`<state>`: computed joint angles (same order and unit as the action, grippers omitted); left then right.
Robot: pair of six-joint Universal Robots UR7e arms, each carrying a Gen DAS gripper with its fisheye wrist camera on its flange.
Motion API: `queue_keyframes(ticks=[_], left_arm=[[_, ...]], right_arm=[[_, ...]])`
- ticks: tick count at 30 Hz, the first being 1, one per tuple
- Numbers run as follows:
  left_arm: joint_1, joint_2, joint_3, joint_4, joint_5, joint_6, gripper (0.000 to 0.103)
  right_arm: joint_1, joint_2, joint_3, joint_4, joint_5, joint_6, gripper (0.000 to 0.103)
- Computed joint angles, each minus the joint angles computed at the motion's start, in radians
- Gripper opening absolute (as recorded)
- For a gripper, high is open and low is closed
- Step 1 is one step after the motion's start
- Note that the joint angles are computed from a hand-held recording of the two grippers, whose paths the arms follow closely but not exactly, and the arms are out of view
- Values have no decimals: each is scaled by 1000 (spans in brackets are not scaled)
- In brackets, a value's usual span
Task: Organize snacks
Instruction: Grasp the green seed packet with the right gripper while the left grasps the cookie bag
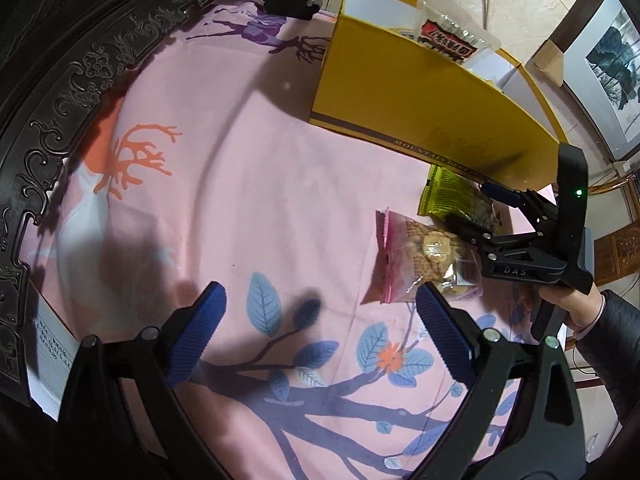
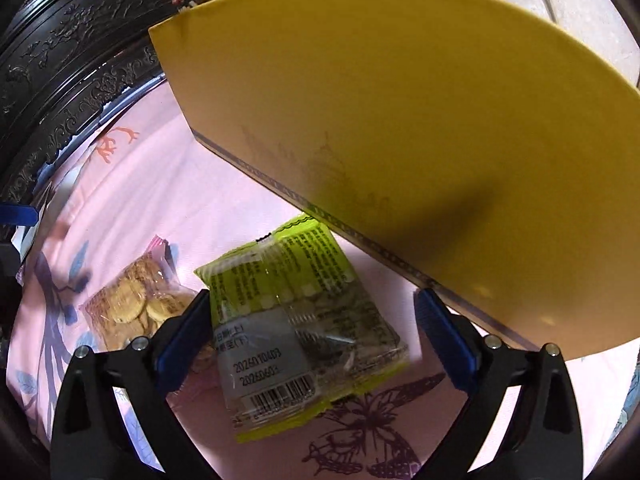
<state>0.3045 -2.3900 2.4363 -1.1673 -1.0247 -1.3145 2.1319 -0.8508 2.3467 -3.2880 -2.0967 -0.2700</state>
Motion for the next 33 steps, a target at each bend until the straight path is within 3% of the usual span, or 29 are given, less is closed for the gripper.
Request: queue_keyframes(ticks=[3,6,10,14,18,24,27,33], left_arm=[[15,-4,5,-15,-2,14,97],[7,-11,10,-17,-3,20,97],[-31,-18,17,-8,4,42,97],[-50,11,41,-63,14,157,97],[-51,66,92,-225,38,397,97],[-36,234,173,-492,58,814,97],[3,337,186,-589,64,873,98],[128,462,174,-788,-4,866,98]], right_arm=[[24,3,-15,39,-5,0,76],[32,-4,-21,66,-8,27,70],[39,-36,-7,104,7,116,67],[41,-99,49,93,13,215,67],[56,-195,131,57,15,359,67],[105,-347,235,43,23,566,67],[126,-421,275,67,18,637,67],[161,-435,282,79,25,724,67]])
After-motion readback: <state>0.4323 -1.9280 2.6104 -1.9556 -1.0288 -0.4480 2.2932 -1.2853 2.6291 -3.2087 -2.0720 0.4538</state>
